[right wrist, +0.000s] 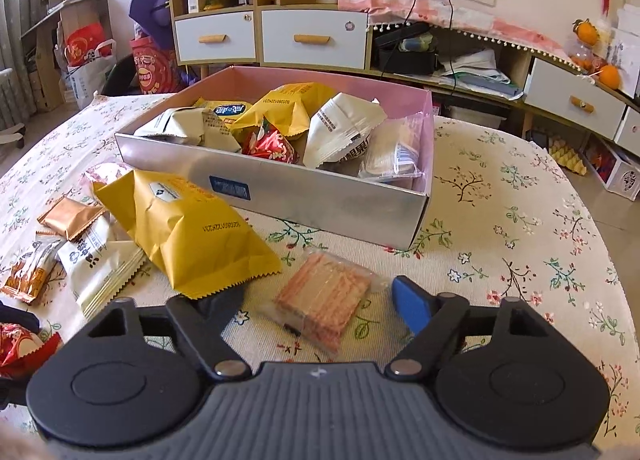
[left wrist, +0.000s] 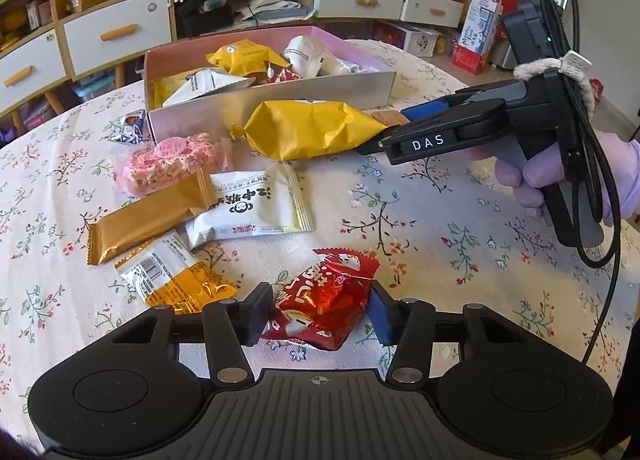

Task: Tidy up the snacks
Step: 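Grasp the red candy bag with the left gripper while the right grasps the clear-wrapped wafer, then lift both held snacks and carry them over the pink box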

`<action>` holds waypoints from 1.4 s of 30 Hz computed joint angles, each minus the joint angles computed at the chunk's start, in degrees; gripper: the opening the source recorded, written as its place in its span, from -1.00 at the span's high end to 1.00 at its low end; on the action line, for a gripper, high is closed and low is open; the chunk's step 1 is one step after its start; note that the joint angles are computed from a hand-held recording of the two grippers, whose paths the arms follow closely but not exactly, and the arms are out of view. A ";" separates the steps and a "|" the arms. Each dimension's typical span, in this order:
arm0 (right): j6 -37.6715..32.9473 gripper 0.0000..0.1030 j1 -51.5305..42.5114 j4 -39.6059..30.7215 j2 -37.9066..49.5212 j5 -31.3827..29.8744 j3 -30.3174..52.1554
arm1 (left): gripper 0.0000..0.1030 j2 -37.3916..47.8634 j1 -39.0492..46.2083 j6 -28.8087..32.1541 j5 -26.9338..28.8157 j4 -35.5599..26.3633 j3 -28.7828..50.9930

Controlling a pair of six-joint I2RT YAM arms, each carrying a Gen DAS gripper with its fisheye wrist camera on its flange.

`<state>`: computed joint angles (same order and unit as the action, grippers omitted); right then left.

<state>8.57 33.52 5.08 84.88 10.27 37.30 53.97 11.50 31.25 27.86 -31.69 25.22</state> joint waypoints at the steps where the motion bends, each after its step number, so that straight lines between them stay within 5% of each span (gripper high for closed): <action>1: -0.29 -0.28 -0.16 -0.03 0.06 -0.15 0.15 | 0.07 0.07 -0.17 -0.33 -0.18 0.15 0.04; 9: -1.90 0.36 -0.67 -1.90 -0.75 -1.31 0.94 | 0.07 0.08 -0.56 -2.62 -1.37 1.12 0.22; 42: 1.10 0.38 0.55 -20.74 -10.95 -1.97 6.11 | 0.07 -0.20 -1.20 -9.72 -1.60 -1.33 7.61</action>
